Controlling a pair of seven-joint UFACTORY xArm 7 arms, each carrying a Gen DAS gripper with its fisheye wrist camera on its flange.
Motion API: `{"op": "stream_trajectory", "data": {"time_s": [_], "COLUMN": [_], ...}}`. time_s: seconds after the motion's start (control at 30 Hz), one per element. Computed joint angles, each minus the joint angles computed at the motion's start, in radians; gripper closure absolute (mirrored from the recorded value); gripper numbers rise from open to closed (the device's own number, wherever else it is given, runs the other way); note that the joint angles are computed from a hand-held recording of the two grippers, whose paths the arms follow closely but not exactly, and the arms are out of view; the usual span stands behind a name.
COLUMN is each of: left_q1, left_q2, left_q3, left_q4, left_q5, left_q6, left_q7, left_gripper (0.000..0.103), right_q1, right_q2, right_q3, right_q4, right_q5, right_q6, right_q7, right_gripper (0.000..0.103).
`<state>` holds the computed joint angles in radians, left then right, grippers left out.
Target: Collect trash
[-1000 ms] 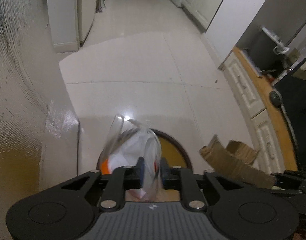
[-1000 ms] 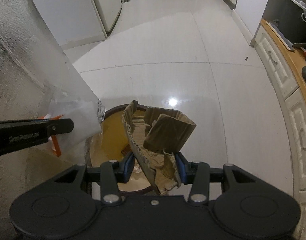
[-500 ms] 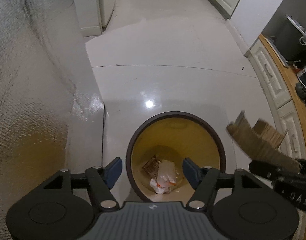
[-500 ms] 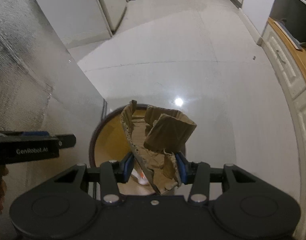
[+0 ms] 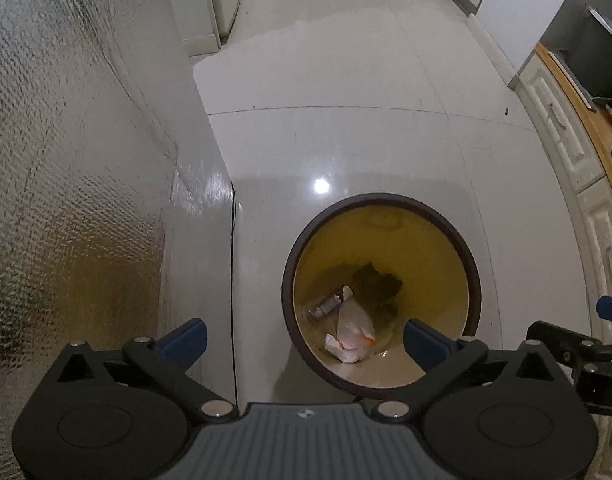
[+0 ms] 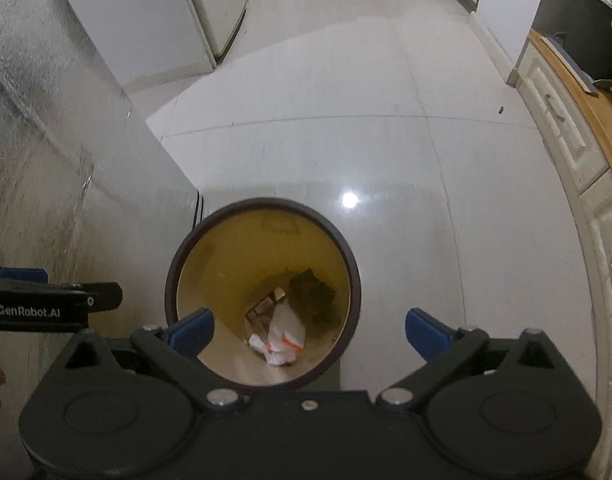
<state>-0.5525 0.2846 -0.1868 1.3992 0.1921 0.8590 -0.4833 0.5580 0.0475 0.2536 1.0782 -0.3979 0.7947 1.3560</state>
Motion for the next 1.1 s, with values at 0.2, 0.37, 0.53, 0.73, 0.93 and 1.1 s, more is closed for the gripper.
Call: {"op": "stream_trajectory", "data": {"time_s": [0.2,0.37,0.53,0.73,0.93,1.1], "left_q1": [0.006,0.012,0.012,0.013,0.018,0.022], "left_q2": [-0.033,-0.059,-0.082,-0.108,-0.148,-0.180], "left_q3": [-0.005,-0.013,-0.020,-0.026,-0.034,-0.041], "left_q4": [-0.018,-0.030,-0.032,-0.030,-0.042,-0.050], "left_q5": [-0.014,-0.029,-0.030,-0.034,-0.041,-0.046], "left_q6": [0.014,0.024,0.036,0.067,0.078,0.089], "left_q7": [-0.002,0.006,0.011,0.016,0.026,0.034], "left_gripper": [0.000,0.000,0.000,0.000,0.000,0.000], "right_q1": [0.005,0.003,0.002,0.001,-0.004,-0.008], "right_q2": [-0.016,-0.038,-0.059,-0.085,-0.126,-0.150], "right_q3": [0.006,0.014,0.025,0.037,0.052,0.065], "right_q4": [0.010,0.007,0.011,0.024,0.018,0.023], "right_q5": [0.016,0.032,0.041,0.054,0.051,0.058], "right_q6": [0.038,0.059,0.090,0.136,0.163,0.195], "right_q7": [-0.023,-0.031,-0.034,-0.042,-0.007,-0.003], "right_gripper": [0.000,0.000,0.000,0.000,0.000,0.000]}}
